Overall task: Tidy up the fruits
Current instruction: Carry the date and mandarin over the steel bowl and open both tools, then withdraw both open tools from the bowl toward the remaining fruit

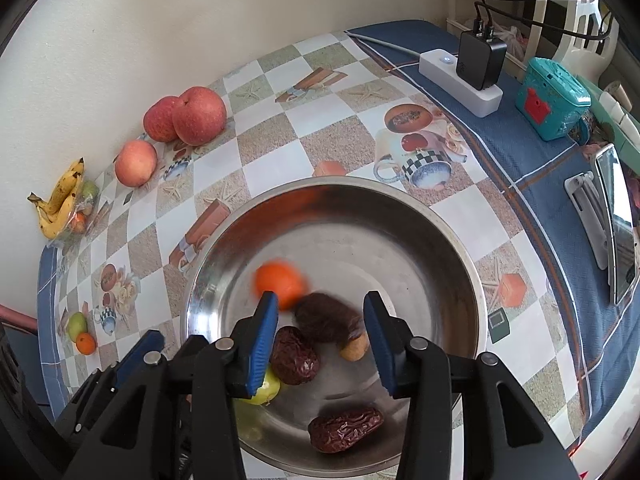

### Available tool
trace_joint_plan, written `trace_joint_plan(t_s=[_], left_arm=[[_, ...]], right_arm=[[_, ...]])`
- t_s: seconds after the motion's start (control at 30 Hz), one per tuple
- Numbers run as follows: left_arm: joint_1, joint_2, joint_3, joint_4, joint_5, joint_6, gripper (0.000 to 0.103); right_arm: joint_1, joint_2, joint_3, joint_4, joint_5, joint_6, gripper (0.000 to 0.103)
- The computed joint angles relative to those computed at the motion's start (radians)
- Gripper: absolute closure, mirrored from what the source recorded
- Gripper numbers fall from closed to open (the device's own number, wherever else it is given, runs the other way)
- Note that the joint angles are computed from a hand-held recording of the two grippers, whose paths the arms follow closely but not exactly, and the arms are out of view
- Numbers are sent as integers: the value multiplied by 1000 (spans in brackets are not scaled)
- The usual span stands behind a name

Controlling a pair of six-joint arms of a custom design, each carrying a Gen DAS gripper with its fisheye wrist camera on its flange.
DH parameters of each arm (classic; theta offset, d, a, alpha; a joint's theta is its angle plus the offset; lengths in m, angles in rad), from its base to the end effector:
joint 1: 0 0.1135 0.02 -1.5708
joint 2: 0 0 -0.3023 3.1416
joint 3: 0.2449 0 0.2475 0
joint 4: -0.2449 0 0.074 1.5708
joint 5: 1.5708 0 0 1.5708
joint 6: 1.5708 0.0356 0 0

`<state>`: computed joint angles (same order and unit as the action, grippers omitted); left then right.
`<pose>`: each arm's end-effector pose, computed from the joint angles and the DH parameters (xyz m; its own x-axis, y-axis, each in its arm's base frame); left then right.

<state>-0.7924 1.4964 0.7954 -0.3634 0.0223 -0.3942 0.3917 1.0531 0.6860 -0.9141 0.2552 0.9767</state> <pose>0.1910 -0.1949 0.2101 -0.8432 0.3083 -0.4403 0.4285 0.8802 -0.2043 0.1393 0.0478 0.2421 -0.7467 0.5591 -0.3603 0.5645 0.8192 0.1012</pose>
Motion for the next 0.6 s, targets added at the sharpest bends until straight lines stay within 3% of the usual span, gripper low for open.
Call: trace_joint_plan(t_s=[0.07, 0.1, 0.27, 0.33, 0.6], left_arm=[[31, -8, -6, -12, 4, -11, 34], [50, -11, -7, -24, 0, -20, 33], [163, -22, -22, -82, -26, -49, 26], [217, -26, -30, -103, -33, -54, 25], [459, -94, -73, -146, -33, 9, 19]], right_arm=[[10, 9, 0, -4, 2, 7, 51], [11, 13, -1, -6, 2, 10, 43], [42, 40, 2, -23, 9, 30, 39], [68, 60, 11, -30, 17, 41, 33], [191, 128, 52, 7, 14, 61, 33]])
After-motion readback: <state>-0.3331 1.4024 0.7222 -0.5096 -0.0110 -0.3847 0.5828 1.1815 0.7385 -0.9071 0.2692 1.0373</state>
